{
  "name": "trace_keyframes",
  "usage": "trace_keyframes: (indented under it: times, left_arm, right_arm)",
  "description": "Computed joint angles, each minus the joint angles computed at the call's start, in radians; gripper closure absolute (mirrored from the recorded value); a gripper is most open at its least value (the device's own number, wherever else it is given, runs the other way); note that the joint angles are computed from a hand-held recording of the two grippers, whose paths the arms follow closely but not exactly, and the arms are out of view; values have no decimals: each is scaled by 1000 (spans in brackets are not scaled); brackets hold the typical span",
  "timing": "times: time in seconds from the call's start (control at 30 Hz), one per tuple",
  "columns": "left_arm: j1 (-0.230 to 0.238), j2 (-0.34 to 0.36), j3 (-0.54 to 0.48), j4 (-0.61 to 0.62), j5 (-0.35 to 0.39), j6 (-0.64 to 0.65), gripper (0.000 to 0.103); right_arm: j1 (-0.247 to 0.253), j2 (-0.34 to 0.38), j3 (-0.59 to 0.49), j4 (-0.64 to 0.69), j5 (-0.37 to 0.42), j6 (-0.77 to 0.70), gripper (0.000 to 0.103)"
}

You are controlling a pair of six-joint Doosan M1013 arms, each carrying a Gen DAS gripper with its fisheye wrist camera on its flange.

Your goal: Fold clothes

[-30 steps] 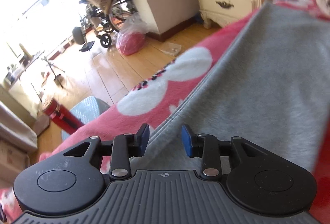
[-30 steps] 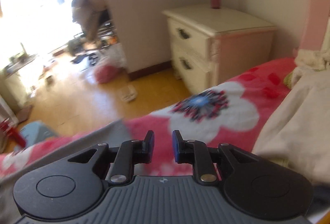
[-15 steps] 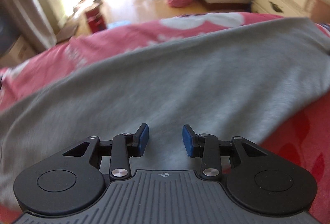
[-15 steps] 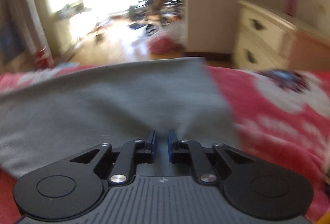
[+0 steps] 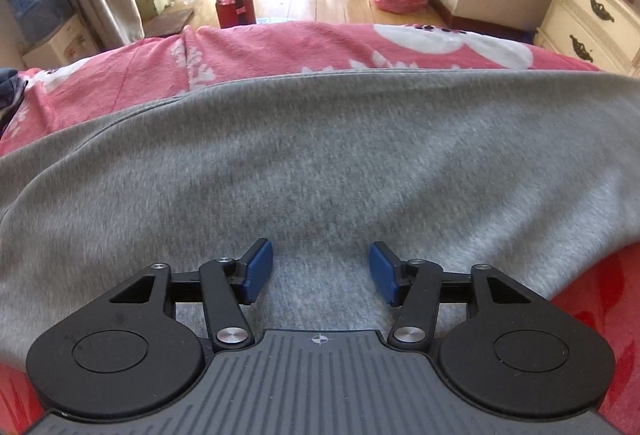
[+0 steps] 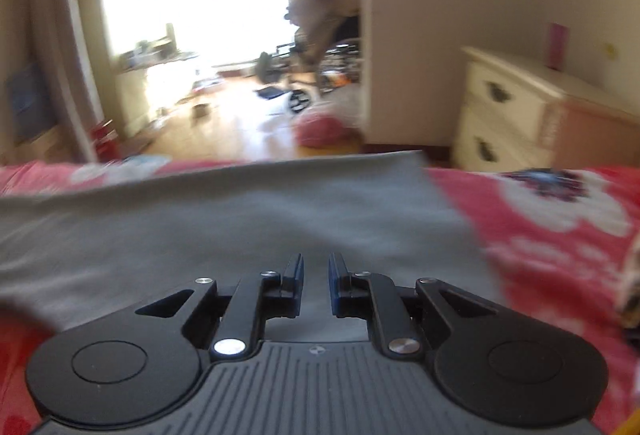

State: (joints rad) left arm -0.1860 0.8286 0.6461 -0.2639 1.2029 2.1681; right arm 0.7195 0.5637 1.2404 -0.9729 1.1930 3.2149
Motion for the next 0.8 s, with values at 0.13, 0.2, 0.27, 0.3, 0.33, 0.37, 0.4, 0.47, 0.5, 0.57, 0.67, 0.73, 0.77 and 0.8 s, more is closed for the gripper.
trace_keyframes:
  times: [0.13,0.2,0.27,0.3,0.33,0.37,0.4,0.47,0.5,0.57,0.67,0.73,0.77,0.8]
  left_arm:
    - [2,10,-19,1,17,-12,42]
    - [4,12,-20,-4,16,-10,41]
    - [5,9,-12,-10,8,-7,38]
    - [6,7,-6,-13,1,-6,37]
    - [6,6,-3,-16,-3,-7,36]
    - [7,5,0,-20,-7,-6,36]
    - [7,3,4,-21,-11,-5,35]
    - [7,1,9,-23,-16,-3,35]
    - [7,1,10,-22,-17,-5,34]
    - [6,0,12,-19,-19,-9,33]
    - [4,-1,11,-9,-17,-11,33]
    - [4,1,6,-8,-12,-13,32]
    - [4,2,5,-8,-11,-13,32]
    - [4,2,4,-9,-11,-12,31]
  right_arm:
    - [9,-1,30,35,22,-21,90]
    - [23,-28,82,26,70,43,90]
    - [41,-57,116,41,161,102,91]
    - [48,-70,129,52,203,130,91]
    - [52,-71,123,65,258,130,90]
    - [56,-68,115,65,306,117,89]
    - [59,-67,109,62,345,111,89]
    - [57,-73,107,28,314,126,89]
    - [52,-72,101,13,287,113,89]
    - [33,-48,59,-16,222,-9,89]
    - [-19,-4,-6,14,98,-182,90]
    - [-53,24,-42,61,54,-265,90]
    - [-69,33,-50,85,50,-286,90]
    - [-82,24,-33,86,36,-264,90]
